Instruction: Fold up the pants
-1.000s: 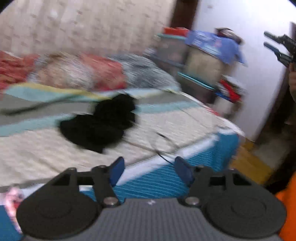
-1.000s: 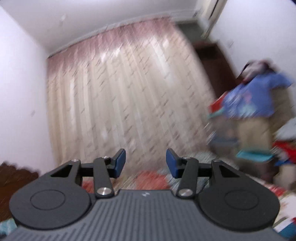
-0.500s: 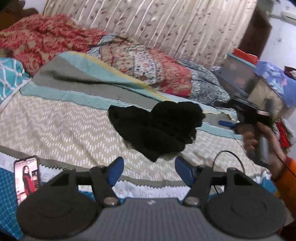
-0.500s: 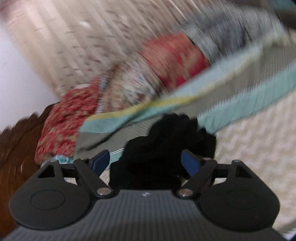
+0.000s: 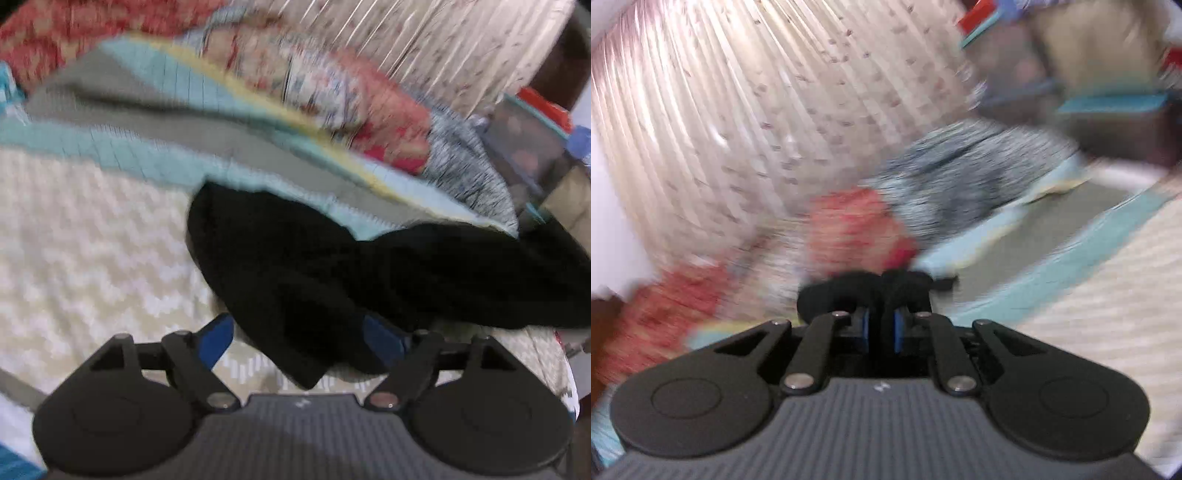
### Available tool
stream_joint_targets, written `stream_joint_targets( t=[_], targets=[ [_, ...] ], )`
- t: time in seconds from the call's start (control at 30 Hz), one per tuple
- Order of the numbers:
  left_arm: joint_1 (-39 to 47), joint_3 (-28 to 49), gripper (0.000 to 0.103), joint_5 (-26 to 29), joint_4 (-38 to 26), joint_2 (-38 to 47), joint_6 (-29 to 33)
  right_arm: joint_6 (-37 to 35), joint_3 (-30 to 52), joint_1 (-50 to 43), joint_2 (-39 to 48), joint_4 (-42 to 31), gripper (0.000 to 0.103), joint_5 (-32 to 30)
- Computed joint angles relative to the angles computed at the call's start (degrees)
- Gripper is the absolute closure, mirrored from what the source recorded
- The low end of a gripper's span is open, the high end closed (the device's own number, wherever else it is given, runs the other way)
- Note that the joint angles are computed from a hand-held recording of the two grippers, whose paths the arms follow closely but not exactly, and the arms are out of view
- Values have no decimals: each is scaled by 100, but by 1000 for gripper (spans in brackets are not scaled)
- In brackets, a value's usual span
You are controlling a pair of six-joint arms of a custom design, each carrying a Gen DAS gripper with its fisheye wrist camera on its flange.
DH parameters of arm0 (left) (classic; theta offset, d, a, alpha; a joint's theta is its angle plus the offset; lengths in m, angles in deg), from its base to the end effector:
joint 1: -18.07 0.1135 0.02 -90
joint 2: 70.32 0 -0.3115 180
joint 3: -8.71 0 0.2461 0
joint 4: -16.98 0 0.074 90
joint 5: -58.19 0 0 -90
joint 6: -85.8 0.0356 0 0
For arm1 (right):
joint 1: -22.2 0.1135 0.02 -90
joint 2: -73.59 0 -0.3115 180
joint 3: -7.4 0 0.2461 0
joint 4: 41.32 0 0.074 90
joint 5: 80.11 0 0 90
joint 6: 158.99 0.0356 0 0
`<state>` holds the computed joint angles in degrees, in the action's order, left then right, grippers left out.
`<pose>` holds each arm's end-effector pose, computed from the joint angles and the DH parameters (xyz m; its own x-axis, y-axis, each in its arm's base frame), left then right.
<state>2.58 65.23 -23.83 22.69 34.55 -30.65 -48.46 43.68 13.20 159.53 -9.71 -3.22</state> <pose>0.3301 -0.0966 0.1567 -0.7461 -0.2510 -0.6167 0.0342 0.9106 -0.4119 0.2586 -0.0328 0.2030 -0.3079 0.3946 -0.8658 0.0505 0.9154 0.3993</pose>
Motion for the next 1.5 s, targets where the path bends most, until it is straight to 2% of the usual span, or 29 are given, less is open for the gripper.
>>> stream_joint_targets(
  t=[0.03,0.1,0.17,0.2,0.23,0.27,0.33,0.37,0.4,0.43,0.5,0.6,0.63,0.7,0.77,0.9,0.97,1.03,1.07,1.1,1.17,1.23,1.3,1.33,1.37,1.4,1.43,1.47,1.5],
  targets=[
    [-37,231,22,3,-111,282,-69,-214,-227,-154,-165,-180,78,180],
    [-119,691,17,-107,-407,764,-245,-593,-715,-589,-468,-676,58,745],
    [-126,885,17,-70,-446,1074,-531,-700,-1244,-922,-592,-334,55,1152],
    [-113,928,22,44,-373,1203,-740,-779,-1505,-1124,-614,-60,53,1181],
    [-118,911,36,80,-255,1273,-932,-809,-1662,-1279,-657,58,53,1088],
    [-162,919,43,-24,-246,1295,-1047,-794,-1788,-1454,-667,167,50,895],
    [-223,949,94,-238,-542,1140,-967,-627,-1896,-1601,-285,600,48,534],
    [-143,906,96,-96,-592,1015,-940,-472,-1782,-1280,-165,601,48,694],
    [27,722,96,158,-465,784,-937,-494,-1823,-1226,183,991,48,681],
    [184,741,97,240,-849,493,-939,-544,-1765,-1136,397,1127,48,677],
    [598,400,97,405,-817,-276,-792,-550,-1309,-807,850,1052,46,758],
    [1461,90,98,479,-966,-1585,-543,-411,-132,-730,1333,21,46,864],
    [1775,59,101,477,-1040,-1922,-501,-324,130,-785,1449,-182,46,792],
    [2287,-77,101,-45,-1172,-2637,-354,-81,331,-839,1547,-249,46,742],
    [2566,-30,101,-201,-1570,-2928,-48,55,379,-827,1622,-175,45,948],
    [2380,-73,98,-58,-1863,-2667,375,191,425,-793,1643,-379,45,1160],
    [1861,60,83,-362,-1831,-2122,455,159,394,-743,1571,-353,45,979],
    [1485,312,42,-568,-1655,-1389,420,-126,502,-566,1471,-514,44,961],
    [1332,465,40,-679,-1577,-1048,385,-352,625,-441,1416,-670,40,900],
    [1181,713,40,-776,-1518,-640,404,-576,766,-322,1387,-841,29,794],
    [954,1300,35,-896,-1641,67,541,-1168,1194,-51,1412,-1393,19,559],
    [783,1987,6,-891,-1845,810,688,-1765,1592,219,1616,-1740,17,464],
    [597,2568,8,-1093,-2111,1451,679,-2256,2066,512,2008,-2074,16,631],
    [526,2815,19,-1222,-2292,1709,631,-2381,2320,602,2255,-2276,16,736],
    [464,2976,32,-1229,-2419,1912,583,-2417,2696,672,2585,-2672,20,792],
    [426,3063,46,-1147,-2462,2068,608,-2428,3045,680,2877,-3085,53,768],
    [312,3009,55,-1412,-2323,2099,680,-2458,3213,732,3081,-3198,75,929],
    [223,2888,58,-1555,-2174,2022,894,-2497,3317,804,3186,-3202,92,1206],
    [191,2731,73,-1572,-2032,1873,1074,-2371,3452,767,3199,-3147,92,1310]
  ],
)
